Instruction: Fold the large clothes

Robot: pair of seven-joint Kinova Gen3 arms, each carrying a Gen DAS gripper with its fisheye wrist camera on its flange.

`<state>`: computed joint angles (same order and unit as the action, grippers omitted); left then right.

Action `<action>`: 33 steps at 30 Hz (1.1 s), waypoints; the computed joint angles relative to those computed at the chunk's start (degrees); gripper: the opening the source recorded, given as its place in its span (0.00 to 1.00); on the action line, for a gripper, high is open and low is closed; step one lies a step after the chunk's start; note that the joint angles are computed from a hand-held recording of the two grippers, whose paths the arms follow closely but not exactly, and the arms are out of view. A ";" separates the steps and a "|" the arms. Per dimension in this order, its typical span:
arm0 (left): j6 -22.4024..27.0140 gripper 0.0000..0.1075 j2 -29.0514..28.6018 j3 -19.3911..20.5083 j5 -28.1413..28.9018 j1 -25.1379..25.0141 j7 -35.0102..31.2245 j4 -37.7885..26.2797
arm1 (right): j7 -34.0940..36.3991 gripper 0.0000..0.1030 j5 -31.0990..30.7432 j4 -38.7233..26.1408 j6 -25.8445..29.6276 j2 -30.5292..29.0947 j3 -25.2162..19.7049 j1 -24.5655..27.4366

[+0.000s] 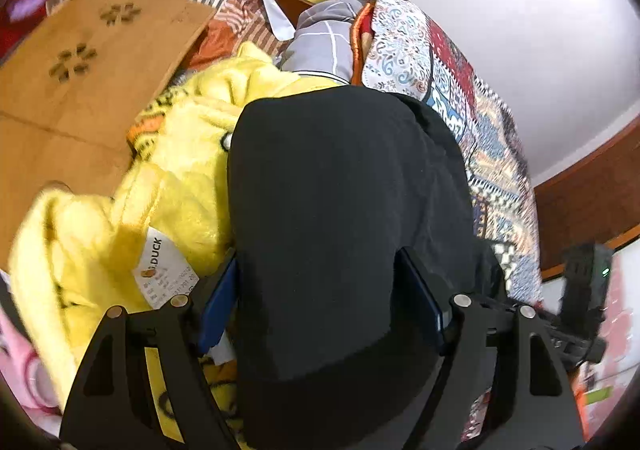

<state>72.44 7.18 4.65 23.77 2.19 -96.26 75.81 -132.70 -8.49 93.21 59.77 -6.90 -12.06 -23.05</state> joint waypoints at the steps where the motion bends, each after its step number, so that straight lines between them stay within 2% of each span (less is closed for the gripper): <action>1: -0.45 0.70 -1.08 -0.62 -2.33 1.86 0.18 -0.14 | -0.39 0.42 1.53 -1.34 2.33 -0.27 -1.25 0.57; 3: -2.24 0.70 -3.61 -3.56 -6.99 7.17 -0.38 0.10 | -2.06 0.42 6.19 -3.92 6.99 -1.18 -6.22 3.48; 4: -3.10 0.70 -4.51 -3.84 -9.07 8.75 -0.11 0.38 | -2.57 0.43 8.52 -5.74 9.32 -0.82 -8.88 5.28; 6: -3.14 0.70 -7.28 -1.67 -10.44 8.78 -0.26 0.26 | -3.75 0.43 13.18 -7.92 12.47 -1.90 -12.59 6.76; 8: -2.93 0.70 -9.21 0.94 -8.07 6.17 -2.66 0.71 | -5.54 0.44 17.08 -8.40 12.06 -3.02 -12.24 4.04; 10: -3.16 0.70 -11.20 1.07 -7.16 7.28 -4.40 1.78 | -7.39 0.47 19.93 -8.64 11.03 -3.15 -9.97 -1.26; 14: -3.17 0.70 -11.77 2.19 -11.77 10.64 -1.21 3.75 | -7.77 0.47 20.91 -8.55 8.14 -0.76 -9.99 -5.41; 16: -3.79 0.70 -11.42 5.61 -16.43 9.41 1.82 5.75 | -8.00 0.47 20.83 -7.90 7.29 1.36 -9.32 -7.84; 18: -3.76 0.71 -10.56 6.04 -18.79 9.70 3.45 7.76 | -10.11 0.47 22.16 -6.96 7.16 2.42 -10.27 -8.38; 20: -5.63 0.74 -11.83 3.89 -17.42 10.55 2.93 10.69 | -10.78 0.49 19.99 -4.51 4.66 2.28 -8.11 -9.39; 23: -5.66 0.74 -13.76 3.75 -17.32 10.61 3.52 12.15 | -9.20 0.50 14.32 -1.99 2.45 -0.69 -5.16 -8.65; 28: -1.68 0.71 -15.82 4.78 -19.59 10.86 6.46 12.05 | -9.08 0.51 14.94 -5.25 10.31 -2.88 -7.40 -7.02; 33: 0.78 0.71 -21.11 5.41 -19.72 10.72 8.95 11.49 | -11.54 0.51 21.74 -9.15 17.84 -5.95 -13.69 -6.99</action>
